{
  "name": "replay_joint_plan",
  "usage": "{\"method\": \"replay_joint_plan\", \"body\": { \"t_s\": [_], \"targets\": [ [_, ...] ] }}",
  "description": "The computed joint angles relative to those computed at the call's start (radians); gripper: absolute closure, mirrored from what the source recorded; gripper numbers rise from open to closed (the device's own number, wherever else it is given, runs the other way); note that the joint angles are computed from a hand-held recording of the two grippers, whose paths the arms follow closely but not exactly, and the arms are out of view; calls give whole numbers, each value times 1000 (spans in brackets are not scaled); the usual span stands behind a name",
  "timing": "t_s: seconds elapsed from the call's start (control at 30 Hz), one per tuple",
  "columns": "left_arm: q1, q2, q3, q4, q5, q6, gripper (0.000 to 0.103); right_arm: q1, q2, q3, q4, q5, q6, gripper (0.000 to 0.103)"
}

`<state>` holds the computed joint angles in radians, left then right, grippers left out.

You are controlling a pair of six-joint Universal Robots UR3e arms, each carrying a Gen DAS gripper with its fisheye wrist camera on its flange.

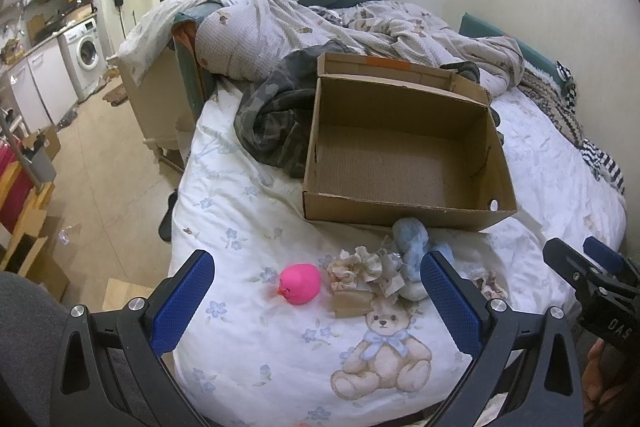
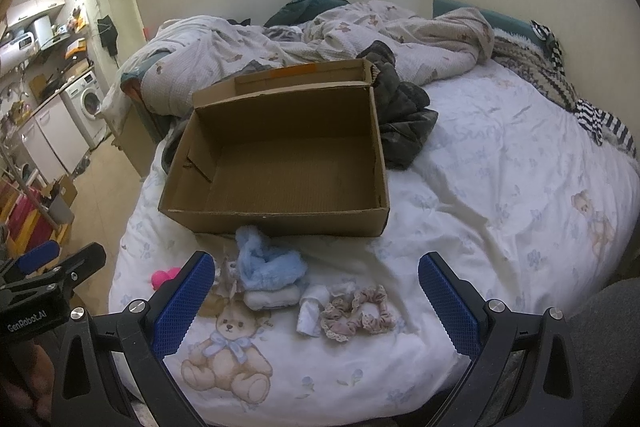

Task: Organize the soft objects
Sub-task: 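Move both grippers toward the soft items in front of the box, then grasp the pink rubber duck with left gripper while right gripper grasps a beige scrunchie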

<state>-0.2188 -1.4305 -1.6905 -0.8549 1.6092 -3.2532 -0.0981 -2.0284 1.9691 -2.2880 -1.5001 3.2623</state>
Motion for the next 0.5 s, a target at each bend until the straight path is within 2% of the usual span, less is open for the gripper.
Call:
{"method": "replay_joint_plan", "body": {
  "t_s": [0.1,0.27,0.5],
  "targets": [
    [4,-19,42,-29,-7,3,0,-63,-8,-50,85,79,-28,0],
    [24,-71,148,-119,-20,-3,0,-133,16,-130,191,145,-49,0],
    [62,-212,358,-289,-35,0,0,-175,154,-276,325,195,-121,0]
  ]
}}
